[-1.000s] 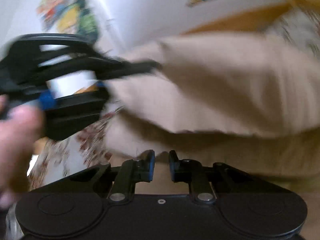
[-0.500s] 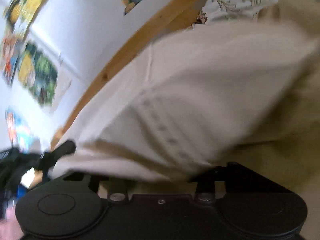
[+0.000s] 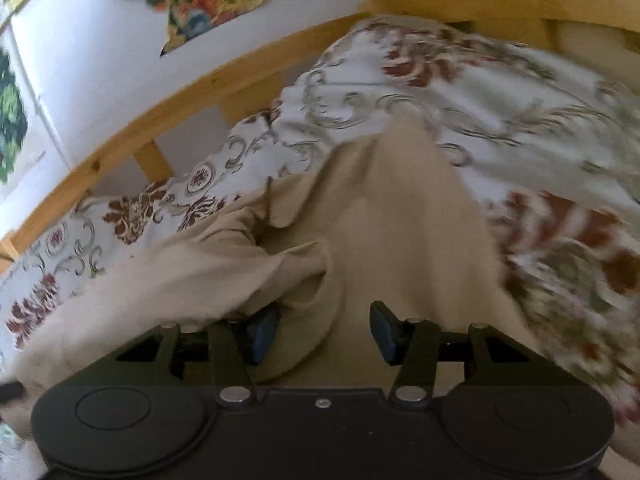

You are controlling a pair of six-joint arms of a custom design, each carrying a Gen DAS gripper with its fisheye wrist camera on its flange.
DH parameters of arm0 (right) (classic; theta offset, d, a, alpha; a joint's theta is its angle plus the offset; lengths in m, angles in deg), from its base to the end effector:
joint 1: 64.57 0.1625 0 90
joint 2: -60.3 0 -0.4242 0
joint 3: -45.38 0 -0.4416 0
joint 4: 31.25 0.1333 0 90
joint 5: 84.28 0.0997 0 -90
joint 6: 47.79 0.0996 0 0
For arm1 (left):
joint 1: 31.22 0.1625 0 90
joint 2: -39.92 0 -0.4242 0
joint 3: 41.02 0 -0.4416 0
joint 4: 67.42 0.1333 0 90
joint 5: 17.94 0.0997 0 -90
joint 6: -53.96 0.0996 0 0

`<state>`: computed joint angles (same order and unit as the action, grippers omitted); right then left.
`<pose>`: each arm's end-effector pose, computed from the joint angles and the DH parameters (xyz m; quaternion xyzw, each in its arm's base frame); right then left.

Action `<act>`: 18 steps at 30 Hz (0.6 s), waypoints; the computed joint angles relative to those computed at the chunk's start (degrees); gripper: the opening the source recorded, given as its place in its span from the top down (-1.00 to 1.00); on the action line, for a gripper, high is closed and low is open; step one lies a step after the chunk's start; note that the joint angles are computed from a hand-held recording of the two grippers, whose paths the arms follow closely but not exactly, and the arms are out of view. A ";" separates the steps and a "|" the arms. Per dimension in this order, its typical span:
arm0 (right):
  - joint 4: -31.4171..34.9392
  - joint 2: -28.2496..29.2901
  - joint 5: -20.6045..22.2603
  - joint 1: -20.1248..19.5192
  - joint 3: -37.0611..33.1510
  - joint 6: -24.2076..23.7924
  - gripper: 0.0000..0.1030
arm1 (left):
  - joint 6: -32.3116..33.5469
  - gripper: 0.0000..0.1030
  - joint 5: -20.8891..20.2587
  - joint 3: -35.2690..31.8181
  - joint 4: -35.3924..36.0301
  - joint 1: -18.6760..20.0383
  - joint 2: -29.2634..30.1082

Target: Fold large clothes

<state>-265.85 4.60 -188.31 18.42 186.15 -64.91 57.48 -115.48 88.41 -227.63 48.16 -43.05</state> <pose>0.0582 -0.4211 0.1099 0.0155 -0.8636 0.4597 0.2067 0.0284 -0.5010 0.2132 -0.1336 -0.9674 0.2010 0.0769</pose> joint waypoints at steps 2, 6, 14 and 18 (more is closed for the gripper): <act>-2.27 -1.81 -0.24 -0.50 3.67 0.33 -0.17 | 0.83 0.86 1.02 0.79 0.86 0.13 -0.60; -8.46 -4.10 5.34 -2.48 10.43 6.67 -0.55 | -1.07 0.17 -1.02 1.28 2.47 2.30 -1.72; -1.88 -2.63 14.51 -2.13 6.90 16.51 -0.91 | -9.28 -0.61 -5.37 -1.75 1.16 6.44 0.22; -3.66 0.90 18.95 -4.27 5.23 18.23 -0.87 | -16.58 -0.61 -10.72 -4.16 -0.26 9.89 4.52</act>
